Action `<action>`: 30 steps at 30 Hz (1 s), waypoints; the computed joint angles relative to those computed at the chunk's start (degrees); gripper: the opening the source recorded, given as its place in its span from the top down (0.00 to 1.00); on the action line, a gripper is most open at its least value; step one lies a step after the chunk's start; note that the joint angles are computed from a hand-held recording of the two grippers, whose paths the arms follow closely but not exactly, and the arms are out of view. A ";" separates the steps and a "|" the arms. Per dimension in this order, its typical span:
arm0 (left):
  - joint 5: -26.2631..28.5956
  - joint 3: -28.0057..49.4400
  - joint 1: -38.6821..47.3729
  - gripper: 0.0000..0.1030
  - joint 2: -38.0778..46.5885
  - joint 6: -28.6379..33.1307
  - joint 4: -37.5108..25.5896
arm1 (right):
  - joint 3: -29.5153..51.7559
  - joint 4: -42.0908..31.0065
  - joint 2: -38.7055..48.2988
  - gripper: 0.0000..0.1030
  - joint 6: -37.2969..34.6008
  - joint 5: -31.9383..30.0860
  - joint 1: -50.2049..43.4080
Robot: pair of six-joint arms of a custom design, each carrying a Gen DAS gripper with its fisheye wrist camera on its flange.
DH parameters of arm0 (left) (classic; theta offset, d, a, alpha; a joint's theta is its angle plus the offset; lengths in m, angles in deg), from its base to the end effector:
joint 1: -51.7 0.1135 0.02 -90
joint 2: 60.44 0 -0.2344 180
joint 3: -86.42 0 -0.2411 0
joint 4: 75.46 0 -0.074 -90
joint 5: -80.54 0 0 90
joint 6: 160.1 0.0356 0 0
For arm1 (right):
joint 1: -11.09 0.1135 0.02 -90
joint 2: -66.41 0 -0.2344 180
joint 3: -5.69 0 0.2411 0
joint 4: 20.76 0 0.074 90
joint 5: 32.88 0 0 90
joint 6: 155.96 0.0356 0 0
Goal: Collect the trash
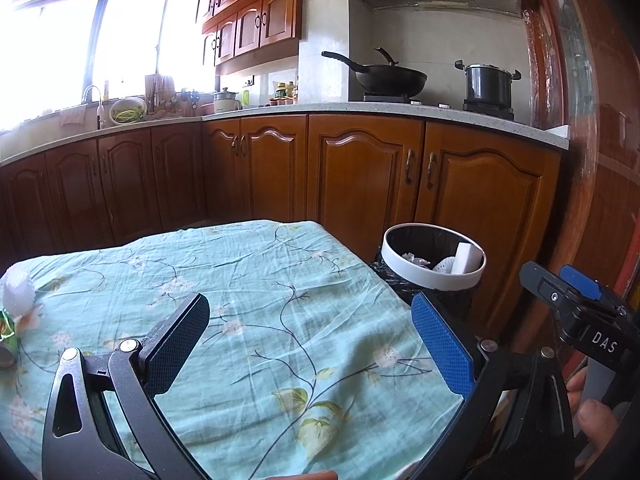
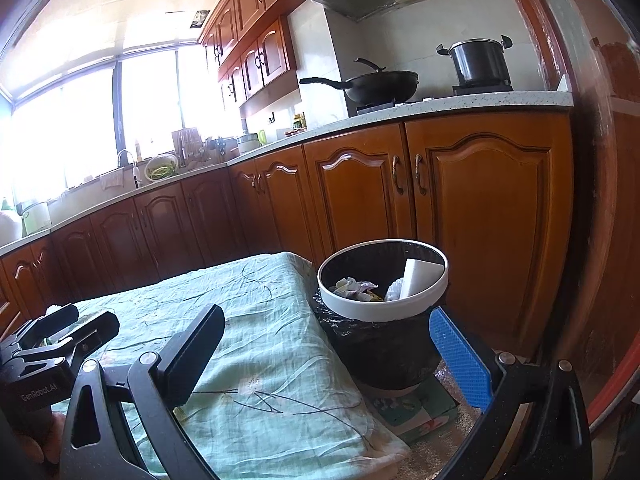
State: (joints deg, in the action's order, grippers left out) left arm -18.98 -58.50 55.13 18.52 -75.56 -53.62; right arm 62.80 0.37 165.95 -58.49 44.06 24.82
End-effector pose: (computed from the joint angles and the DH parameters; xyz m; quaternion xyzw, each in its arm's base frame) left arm 0.2492 0.0208 0.1355 -0.1103 0.8203 0.0589 0.5581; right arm 0.3265 0.0881 0.1425 -0.1089 0.8155 0.1954 0.5337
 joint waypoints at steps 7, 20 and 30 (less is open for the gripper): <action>0.09 -0.43 0.16 0.00 -0.21 0.32 0.46 | 0.07 -0.58 -0.24 0.00 0.06 -0.62 -0.28; -1.71 -0.83 -1.69 0.00 -1.12 0.28 0.30 | 0.92 -1.67 -0.02 0.00 0.14 -1.01 -0.26; -2.08 -0.53 -2.13 0.00 -1.05 -0.12 -0.35 | 1.38 -1.63 0.66 0.00 0.36 -1.20 -0.02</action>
